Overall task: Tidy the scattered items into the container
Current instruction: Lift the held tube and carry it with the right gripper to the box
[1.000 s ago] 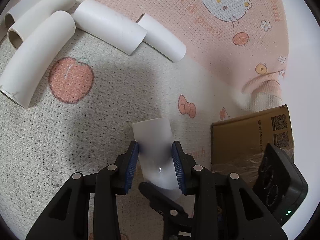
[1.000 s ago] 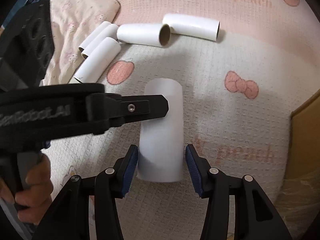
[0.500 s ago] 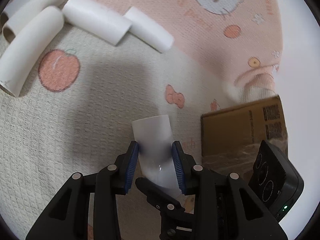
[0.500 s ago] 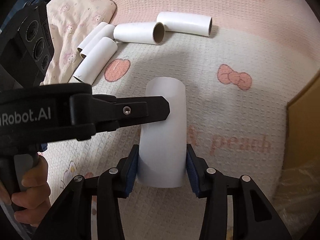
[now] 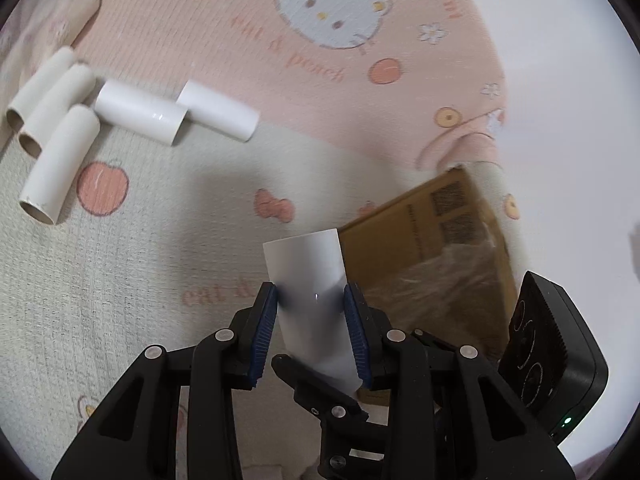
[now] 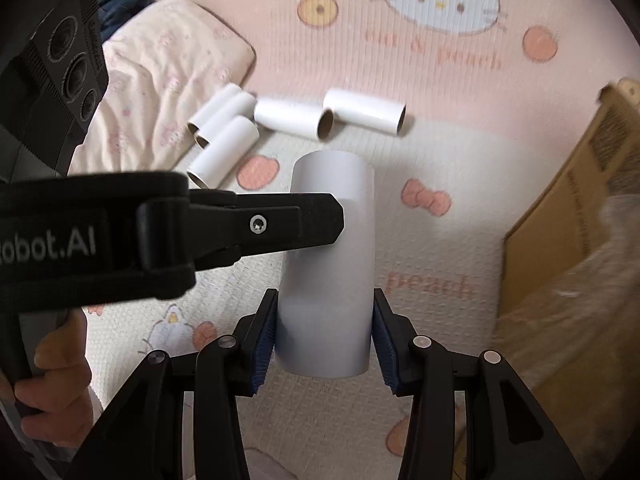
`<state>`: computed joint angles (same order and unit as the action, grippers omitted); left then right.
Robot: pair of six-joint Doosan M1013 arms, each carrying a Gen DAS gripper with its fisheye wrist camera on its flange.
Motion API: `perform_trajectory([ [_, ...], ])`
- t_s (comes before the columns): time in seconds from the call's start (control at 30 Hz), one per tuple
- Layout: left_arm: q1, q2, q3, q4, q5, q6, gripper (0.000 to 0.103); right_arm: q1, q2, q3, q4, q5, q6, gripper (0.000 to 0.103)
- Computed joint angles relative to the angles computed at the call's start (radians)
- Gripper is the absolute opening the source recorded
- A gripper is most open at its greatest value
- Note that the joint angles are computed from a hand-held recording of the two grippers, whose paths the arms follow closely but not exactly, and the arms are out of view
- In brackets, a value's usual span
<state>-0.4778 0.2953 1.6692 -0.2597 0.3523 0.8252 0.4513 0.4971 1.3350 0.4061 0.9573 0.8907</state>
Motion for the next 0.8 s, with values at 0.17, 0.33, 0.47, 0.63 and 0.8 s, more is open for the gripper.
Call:
perform_trajectory([
  [0.17, -0.032, -0.026, -0.016, 0.177, 0.005, -0.128, 0.037, -0.009, -0.049, 0.037, 0.037, -0.057, -0.043, 0.042],
  [0.33, -0.052, -0.030, -0.044, 0.250, 0.016, -0.155, 0.037, -0.020, -0.074, 0.052, 0.067, -0.086, -0.055, 0.042],
  [0.47, -0.063, -0.029, -0.077, 0.265, 0.032, -0.130, 0.037, -0.030, -0.092, 0.061, 0.086, -0.117, -0.062, 0.042],
  [0.63, -0.069, -0.017, -0.135, 0.251, 0.048, -0.055, 0.037, -0.040, -0.109, 0.068, 0.110, -0.162, -0.064, 0.042],
  [0.8, -0.074, 0.009, -0.213, 0.233, 0.082, 0.037, 0.037, -0.062, -0.125, 0.054, 0.127, -0.196, -0.037, 0.042],
])
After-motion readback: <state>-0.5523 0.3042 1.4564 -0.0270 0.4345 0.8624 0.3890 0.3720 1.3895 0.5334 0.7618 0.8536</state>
